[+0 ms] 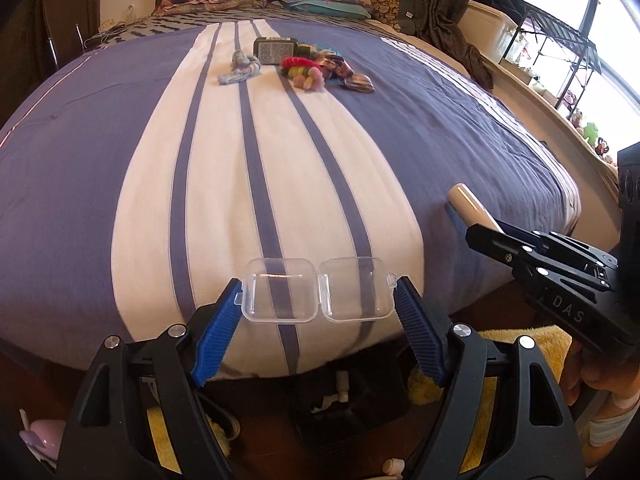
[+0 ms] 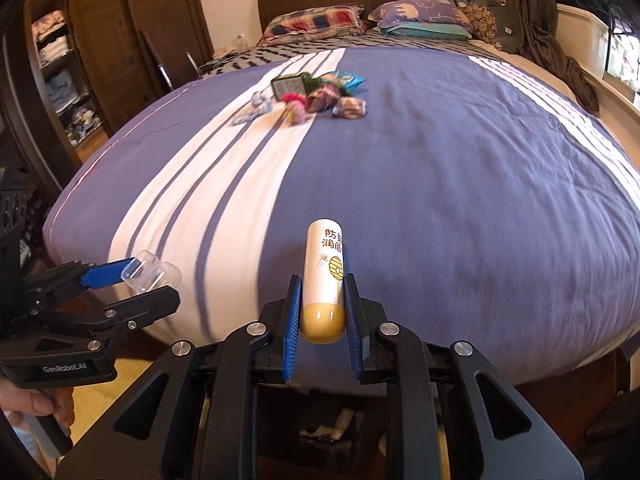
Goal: Collect trash
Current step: 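Lower both tools over the black bin and open both to drop the items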
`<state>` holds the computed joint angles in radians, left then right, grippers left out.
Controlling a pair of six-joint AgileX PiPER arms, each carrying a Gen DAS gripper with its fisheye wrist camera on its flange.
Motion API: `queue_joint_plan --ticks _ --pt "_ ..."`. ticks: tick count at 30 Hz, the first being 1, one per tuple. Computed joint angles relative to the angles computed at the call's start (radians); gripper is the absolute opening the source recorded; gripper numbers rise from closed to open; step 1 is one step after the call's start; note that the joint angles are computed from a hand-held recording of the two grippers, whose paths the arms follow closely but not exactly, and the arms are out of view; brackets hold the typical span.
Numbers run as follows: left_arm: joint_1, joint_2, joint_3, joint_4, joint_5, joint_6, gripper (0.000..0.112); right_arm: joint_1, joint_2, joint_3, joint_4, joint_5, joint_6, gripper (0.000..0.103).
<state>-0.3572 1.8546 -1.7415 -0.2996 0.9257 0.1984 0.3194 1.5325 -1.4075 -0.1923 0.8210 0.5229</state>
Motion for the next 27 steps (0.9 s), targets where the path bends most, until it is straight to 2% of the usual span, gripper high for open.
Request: queue_joint_plan --ticks 6,14,19,27 --pt "-0.022 -0.118 0.246 -0.017 -0.087 0.019 0.073 0.072 -0.079 0.129 -0.019 -0.016 0.069 0.022" --pt "-0.037 -0.155 0.47 -0.037 -0.175 0.044 0.073 0.113 -0.128 0.306 0.031 -0.065 0.105 0.022" --pt "-0.056 -0.108 0.54 -0.032 -0.21 0.04 0.073 0.099 -0.097 0.403 0.141 -0.117 0.043 0.022" --pt "-0.085 0.025 0.537 0.004 -0.244 0.019 0.073 0.011 0.051 0.466 0.354 -0.21 -0.142 0.022"
